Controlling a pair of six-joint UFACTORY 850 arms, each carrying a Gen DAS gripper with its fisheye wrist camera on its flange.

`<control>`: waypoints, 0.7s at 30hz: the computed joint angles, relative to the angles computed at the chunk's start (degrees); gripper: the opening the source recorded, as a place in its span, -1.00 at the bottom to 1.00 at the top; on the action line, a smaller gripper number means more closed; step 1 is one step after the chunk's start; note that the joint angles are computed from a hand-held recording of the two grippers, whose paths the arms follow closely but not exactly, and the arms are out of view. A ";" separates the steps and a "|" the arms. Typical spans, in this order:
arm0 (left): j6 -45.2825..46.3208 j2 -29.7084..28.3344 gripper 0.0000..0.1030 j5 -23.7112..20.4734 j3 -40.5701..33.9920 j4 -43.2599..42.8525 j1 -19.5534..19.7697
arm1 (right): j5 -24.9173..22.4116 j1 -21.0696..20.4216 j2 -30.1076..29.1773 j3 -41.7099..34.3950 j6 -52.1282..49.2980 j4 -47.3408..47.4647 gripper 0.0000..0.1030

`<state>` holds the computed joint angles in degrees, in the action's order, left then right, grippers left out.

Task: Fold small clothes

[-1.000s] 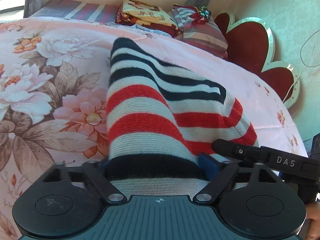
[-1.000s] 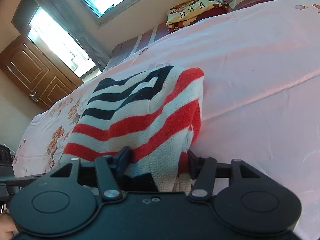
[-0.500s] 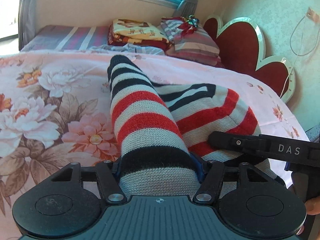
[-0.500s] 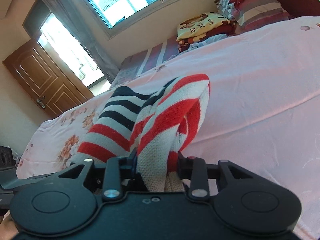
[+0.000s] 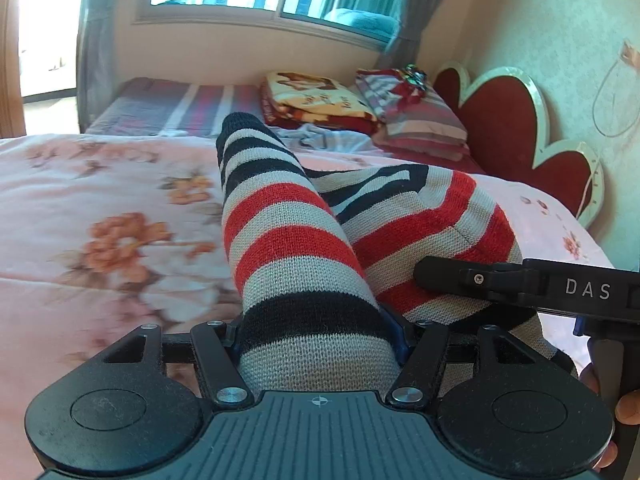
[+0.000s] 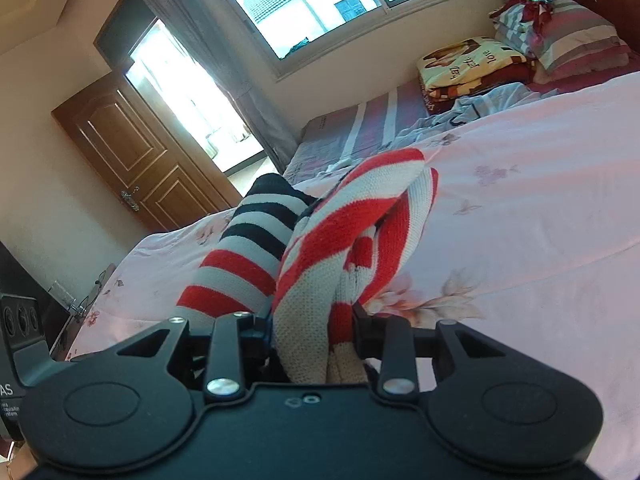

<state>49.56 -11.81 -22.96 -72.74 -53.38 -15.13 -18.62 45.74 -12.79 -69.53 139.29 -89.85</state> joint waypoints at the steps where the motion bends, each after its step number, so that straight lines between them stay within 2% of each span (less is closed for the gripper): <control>1: 2.33 0.22 0.21 -0.90 0.35 -1.48 1.77 | -0.04 0.53 -2.14 -2.68 -1.64 1.74 -0.35; 5: 12.70 -0.29 0.21 -5.60 0.65 -7.59 9.57 | -2.19 3.47 -10.36 -13.02 -6.26 7.64 -0.35; 10: 19.87 -5.03 0.21 -11.23 -3.49 -9.33 19.07 | -4.92 6.26 -23.33 -30.36 -15.88 17.77 -0.36; 14: 21.87 -10.53 0.21 -13.73 -8.49 -8.87 23.81 | -6.73 6.85 -33.43 -44.23 -23.75 26.93 -0.36; 18: 22.74 -15.49 0.22 -13.75 -11.67 -7.69 26.04 | -11.18 6.66 -42.68 -57.70 -38.21 41.94 -0.36; 20: 20.52 -17.96 0.45 -15.52 -12.83 -7.79 27.16 | -15.10 6.55 -45.81 -61.83 -41.08 46.26 -0.33; 21: 20.79 -18.58 0.65 -16.14 -12.99 -9.22 27.78 | -14.16 6.36 -45.32 -60.34 -38.91 46.06 -0.24</control>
